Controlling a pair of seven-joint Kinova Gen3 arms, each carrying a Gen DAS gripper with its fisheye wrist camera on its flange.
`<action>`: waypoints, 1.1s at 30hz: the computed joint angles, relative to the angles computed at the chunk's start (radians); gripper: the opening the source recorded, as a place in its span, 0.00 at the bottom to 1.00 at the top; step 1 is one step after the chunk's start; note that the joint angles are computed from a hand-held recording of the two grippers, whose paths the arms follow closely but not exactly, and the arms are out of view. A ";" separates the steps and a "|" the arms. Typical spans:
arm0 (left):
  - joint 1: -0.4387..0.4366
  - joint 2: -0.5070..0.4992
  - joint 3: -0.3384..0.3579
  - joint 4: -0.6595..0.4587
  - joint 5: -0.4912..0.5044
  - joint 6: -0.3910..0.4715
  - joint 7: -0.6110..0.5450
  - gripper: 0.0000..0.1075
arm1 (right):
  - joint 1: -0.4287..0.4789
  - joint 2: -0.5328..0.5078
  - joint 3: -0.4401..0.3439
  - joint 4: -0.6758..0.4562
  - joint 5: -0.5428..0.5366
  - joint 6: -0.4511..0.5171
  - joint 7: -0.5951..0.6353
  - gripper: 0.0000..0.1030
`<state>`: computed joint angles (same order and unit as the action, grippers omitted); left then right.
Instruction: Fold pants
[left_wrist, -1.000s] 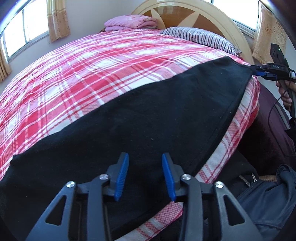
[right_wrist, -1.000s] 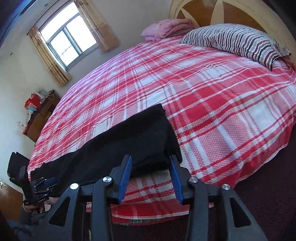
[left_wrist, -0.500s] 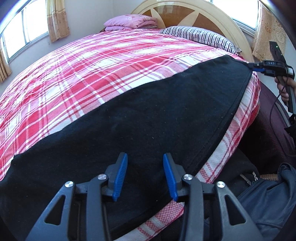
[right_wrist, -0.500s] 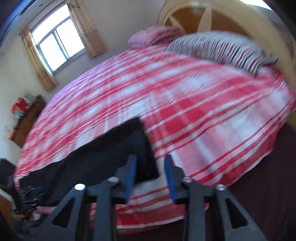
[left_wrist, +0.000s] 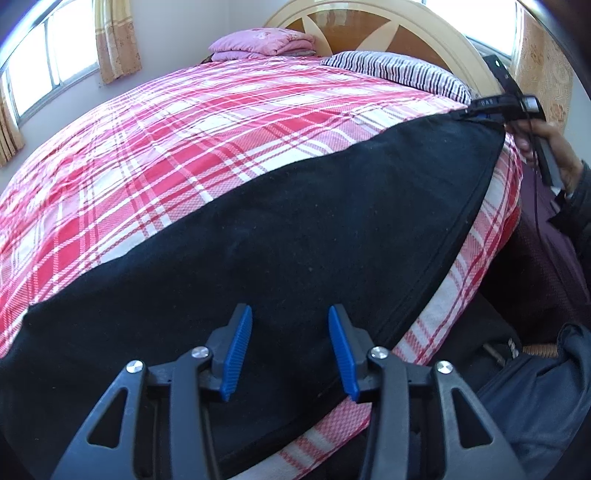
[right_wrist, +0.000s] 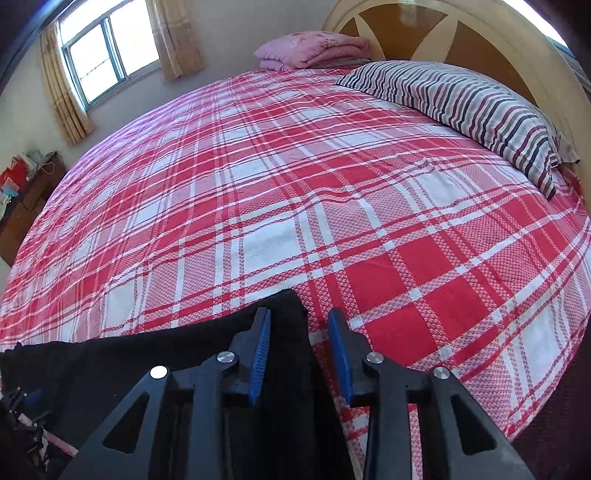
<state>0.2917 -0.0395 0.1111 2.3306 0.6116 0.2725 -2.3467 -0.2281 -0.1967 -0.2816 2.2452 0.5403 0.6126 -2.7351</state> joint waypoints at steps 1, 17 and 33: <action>-0.023 -0.012 0.022 0.006 -0.041 -0.003 0.018 0.43 | 0.011 -0.009 -0.028 -0.008 0.003 0.022 -0.010 0.32; -0.060 -0.154 -0.328 0.132 -0.177 -0.041 0.012 0.47 | -0.053 0.232 -0.256 -0.390 -0.108 -0.003 0.327 0.33; 0.177 -0.172 -0.617 0.234 0.314 -0.068 -0.542 0.60 | -0.511 0.903 -0.036 -1.132 -0.530 0.115 0.870 0.33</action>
